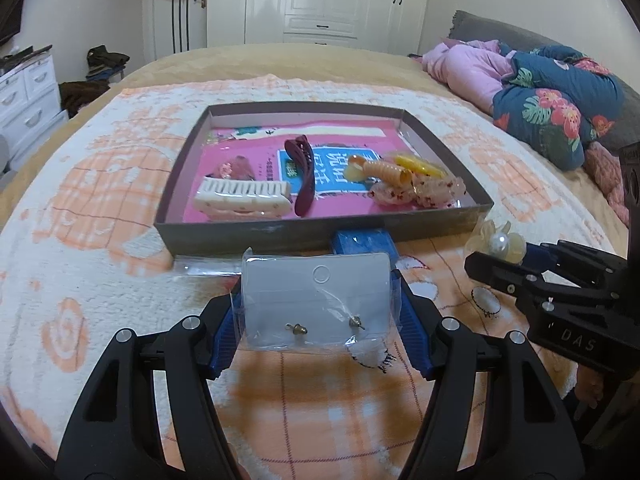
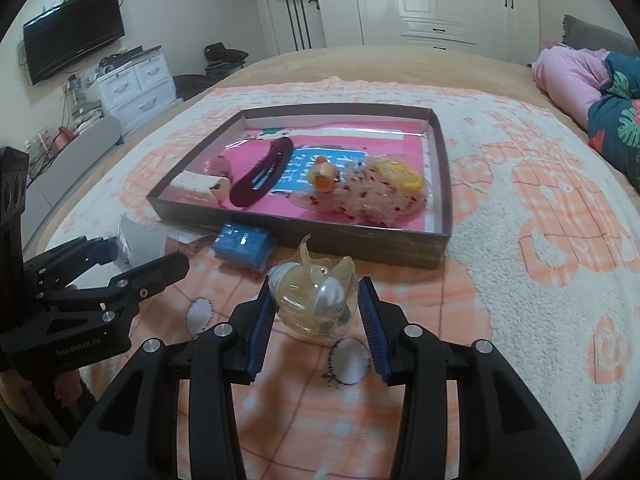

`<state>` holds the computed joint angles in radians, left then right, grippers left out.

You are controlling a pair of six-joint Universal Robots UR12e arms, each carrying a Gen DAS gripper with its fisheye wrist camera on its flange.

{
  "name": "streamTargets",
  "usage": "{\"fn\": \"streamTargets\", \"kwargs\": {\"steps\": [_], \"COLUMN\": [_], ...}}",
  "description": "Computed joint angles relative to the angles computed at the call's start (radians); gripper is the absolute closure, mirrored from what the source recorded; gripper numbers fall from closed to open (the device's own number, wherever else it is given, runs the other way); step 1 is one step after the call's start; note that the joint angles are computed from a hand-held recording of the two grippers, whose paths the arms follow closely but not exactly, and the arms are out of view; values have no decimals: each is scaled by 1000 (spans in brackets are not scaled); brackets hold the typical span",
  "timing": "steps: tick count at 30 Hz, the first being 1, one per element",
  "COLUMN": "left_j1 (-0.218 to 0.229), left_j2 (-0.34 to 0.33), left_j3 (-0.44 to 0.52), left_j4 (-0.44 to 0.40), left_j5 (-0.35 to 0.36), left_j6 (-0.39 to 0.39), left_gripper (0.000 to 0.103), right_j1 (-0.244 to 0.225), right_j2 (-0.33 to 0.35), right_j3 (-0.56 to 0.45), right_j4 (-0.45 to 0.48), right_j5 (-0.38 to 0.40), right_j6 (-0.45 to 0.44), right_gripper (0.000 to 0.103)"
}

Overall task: Organize jewelry
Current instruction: 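Carry the earring card into the tray with the left tool while the right tool drops the claw clip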

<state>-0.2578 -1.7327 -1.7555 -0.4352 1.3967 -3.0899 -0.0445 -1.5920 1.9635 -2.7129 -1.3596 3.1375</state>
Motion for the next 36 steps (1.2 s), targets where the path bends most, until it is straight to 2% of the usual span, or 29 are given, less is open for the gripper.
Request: {"fn": "streamTargets", "kwargs": {"steps": [20,36], "left_j1": [43,58], "left_j2": [6,-17], "left_j3": [7,38], "left_j4": [46,54], "left_j5": [11,6], "left_j6": [-57,-85], "left_gripper": [45,45], "right_j1": [48,52], "right_j2": [24,59], "right_j3": [-53,-97], "right_j4": [-16,-25], "right_j5": [-16,-14], "right_j6": [-59,-58], "right_gripper": [63,63]}}
